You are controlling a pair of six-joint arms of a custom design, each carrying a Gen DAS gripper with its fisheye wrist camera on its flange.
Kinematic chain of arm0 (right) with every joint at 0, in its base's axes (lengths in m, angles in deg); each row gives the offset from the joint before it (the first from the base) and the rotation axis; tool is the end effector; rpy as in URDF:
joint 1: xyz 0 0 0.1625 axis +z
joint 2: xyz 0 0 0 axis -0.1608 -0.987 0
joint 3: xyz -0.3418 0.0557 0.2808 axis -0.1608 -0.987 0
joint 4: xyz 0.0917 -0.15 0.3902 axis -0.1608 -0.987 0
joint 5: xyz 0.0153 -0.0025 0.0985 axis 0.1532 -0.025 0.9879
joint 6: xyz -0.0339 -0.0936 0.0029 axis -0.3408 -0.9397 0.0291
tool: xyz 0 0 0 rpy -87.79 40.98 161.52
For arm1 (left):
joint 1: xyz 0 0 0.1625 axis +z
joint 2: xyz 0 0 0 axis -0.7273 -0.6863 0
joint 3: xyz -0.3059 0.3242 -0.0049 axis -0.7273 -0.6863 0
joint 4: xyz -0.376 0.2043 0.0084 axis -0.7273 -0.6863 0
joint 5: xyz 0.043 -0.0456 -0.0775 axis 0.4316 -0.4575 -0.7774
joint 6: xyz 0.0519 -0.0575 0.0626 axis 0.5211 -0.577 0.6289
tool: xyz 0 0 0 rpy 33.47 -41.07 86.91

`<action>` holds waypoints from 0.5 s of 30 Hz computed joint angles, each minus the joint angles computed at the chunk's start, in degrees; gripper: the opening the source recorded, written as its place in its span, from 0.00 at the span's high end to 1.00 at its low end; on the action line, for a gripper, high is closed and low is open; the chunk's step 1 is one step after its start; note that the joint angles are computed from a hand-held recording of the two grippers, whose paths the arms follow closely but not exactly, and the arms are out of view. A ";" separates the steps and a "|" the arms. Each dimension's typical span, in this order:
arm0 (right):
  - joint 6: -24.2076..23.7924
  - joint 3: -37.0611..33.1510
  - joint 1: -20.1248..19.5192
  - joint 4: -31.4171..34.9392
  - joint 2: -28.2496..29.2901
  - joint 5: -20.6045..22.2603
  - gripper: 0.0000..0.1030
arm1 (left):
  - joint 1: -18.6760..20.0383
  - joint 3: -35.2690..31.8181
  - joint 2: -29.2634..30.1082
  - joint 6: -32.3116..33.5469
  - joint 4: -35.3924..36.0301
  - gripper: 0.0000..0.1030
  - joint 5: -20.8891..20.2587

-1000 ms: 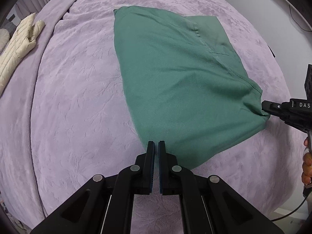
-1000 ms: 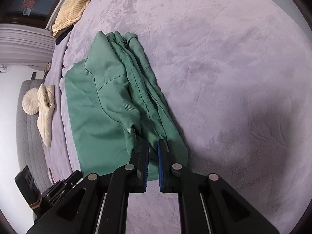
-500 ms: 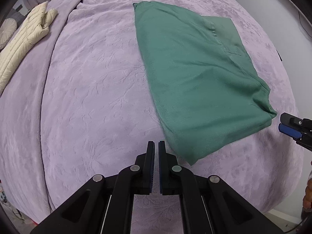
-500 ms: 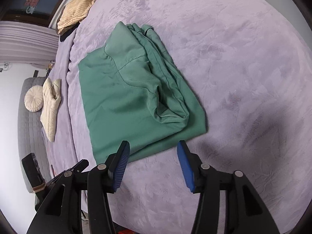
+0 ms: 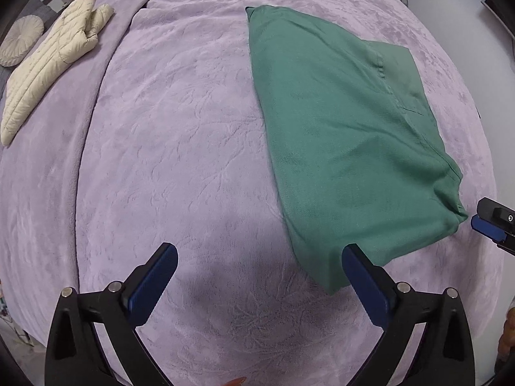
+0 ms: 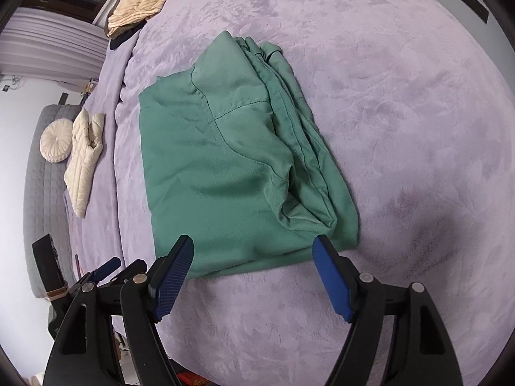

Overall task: Fold small clothes
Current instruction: 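Open both grippers and withdraw them from the folded jacket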

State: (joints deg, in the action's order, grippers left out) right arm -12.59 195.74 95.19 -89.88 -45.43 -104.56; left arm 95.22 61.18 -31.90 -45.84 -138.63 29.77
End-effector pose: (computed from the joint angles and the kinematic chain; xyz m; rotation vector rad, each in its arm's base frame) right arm 0.0571 -0.4751 0.3157 -1.1545 -2.4628 1.0817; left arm -0.3947 -0.7254 0.0882 1.2258 2.2144 0.2398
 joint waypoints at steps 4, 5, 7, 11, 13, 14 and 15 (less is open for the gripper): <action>-2.48 -0.96 -1.72 2.08 -1.03 1.29 0.22 | -0.07 -0.90 1.09 -1.07 0.03 0.01 0.57; -3.22 -1.27 -2.28 2.66 -1.25 1.58 0.22 | -0.04 -1.40 1.50 -1.31 0.22 0.01 0.66; -4.50 -1.84 -3.39 3.76 -1.61 2.20 0.22 | -0.03 -2.09 2.24 -1.73 -0.13 0.01 1.28; -7.65 -2.99 -5.91 5.58 -2.33 4.22 0.22 | 0.18 -5.67 4.66 -1.67 0.21 0.01 0.89; -9.80 -3.73 -7.36 6.30 -2.49 5.63 0.22 | 0.91 -10.71 7.16 -2.07 3.24 0.01 -2.03; -11.04 -4.16 -8.33 6.72 -2.53 6.74 0.21 | 1.38 -13.94 8.79 -2.53 5.01 0.01 -3.79; -11.95 -4.49 -9.14 7.03 -2.48 7.59 0.20 | 1.68 -16.40 10.13 -3.02 6.06 0.01 -4.85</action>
